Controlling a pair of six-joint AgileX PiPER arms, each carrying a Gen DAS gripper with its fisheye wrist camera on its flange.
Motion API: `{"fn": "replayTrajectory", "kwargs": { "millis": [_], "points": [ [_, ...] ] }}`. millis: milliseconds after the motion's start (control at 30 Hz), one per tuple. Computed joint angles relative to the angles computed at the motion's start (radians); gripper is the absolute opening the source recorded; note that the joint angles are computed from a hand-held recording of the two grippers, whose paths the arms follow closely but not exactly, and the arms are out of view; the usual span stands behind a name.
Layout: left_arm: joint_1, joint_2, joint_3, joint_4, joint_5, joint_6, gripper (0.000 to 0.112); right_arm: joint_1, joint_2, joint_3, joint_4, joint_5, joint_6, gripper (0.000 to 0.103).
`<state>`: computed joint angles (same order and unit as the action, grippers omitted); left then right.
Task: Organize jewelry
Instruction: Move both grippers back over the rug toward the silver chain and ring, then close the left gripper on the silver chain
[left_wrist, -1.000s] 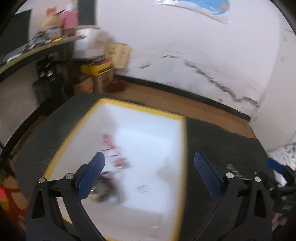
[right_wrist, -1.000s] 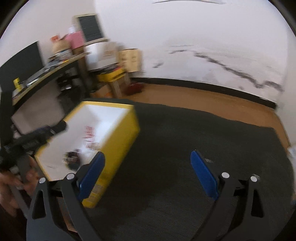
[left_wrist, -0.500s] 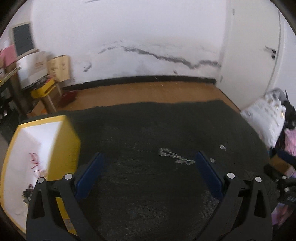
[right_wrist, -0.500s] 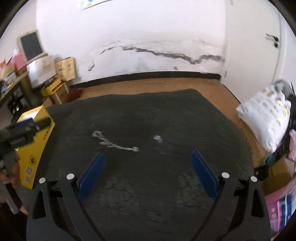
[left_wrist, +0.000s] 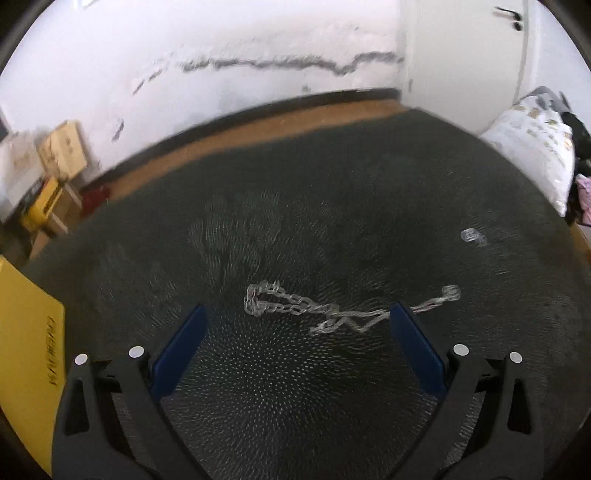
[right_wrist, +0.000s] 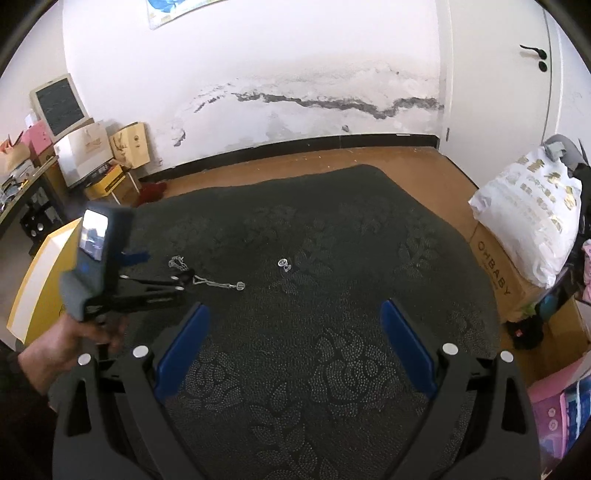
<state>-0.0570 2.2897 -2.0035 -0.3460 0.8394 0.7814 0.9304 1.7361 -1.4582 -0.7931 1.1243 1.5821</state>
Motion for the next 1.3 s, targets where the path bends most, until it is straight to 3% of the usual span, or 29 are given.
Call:
{"fn": "replayTrajectory", "kwargs": {
  "millis": [100, 200, 367, 433, 767, 800, 1033, 1300],
  "points": [
    [-0.010, 0.064, -0.074, 0.005, 0.078, -0.036, 0.096, -0.013, -0.017, 0.018, 0.001, -0.031, -0.001, 0.091],
    [-0.017, 0.047, -0.017, -0.048, 0.024, -0.002, 0.097, -0.031, -0.027, 0.025, 0.011, -0.065, -0.013, 0.091],
    [-0.058, -0.012, 0.111, -0.166, 0.026, 0.199, 0.097, -0.055, -0.012, 0.009, 0.041, -0.086, -0.054, 0.091],
    [-0.082, -0.052, 0.202, -0.188, -0.034, 0.269, 0.097, -0.060, -0.015, 0.016, 0.046, -0.091, -0.055, 0.091],
    [-0.114, -0.093, 0.295, -0.188, -0.145, 0.172, 0.093, -0.071, -0.052, 0.072, 0.048, -0.117, -0.002, 0.091],
    [-0.112, -0.093, 0.287, -0.182, -0.147, 0.158, 0.087, -0.071, -0.052, 0.072, 0.047, -0.118, 0.001, 0.091],
    [-0.091, -0.101, 0.265, -0.091, -0.189, 0.038, 0.016, -0.061, -0.035, 0.053, 0.037, -0.115, 0.010, 0.091],
    [-0.034, -0.104, 0.235, -0.123, -0.141, 0.079, 0.007, -0.089, 0.017, 0.001, 0.060, -0.137, -0.035, 0.091]
  ]
}}
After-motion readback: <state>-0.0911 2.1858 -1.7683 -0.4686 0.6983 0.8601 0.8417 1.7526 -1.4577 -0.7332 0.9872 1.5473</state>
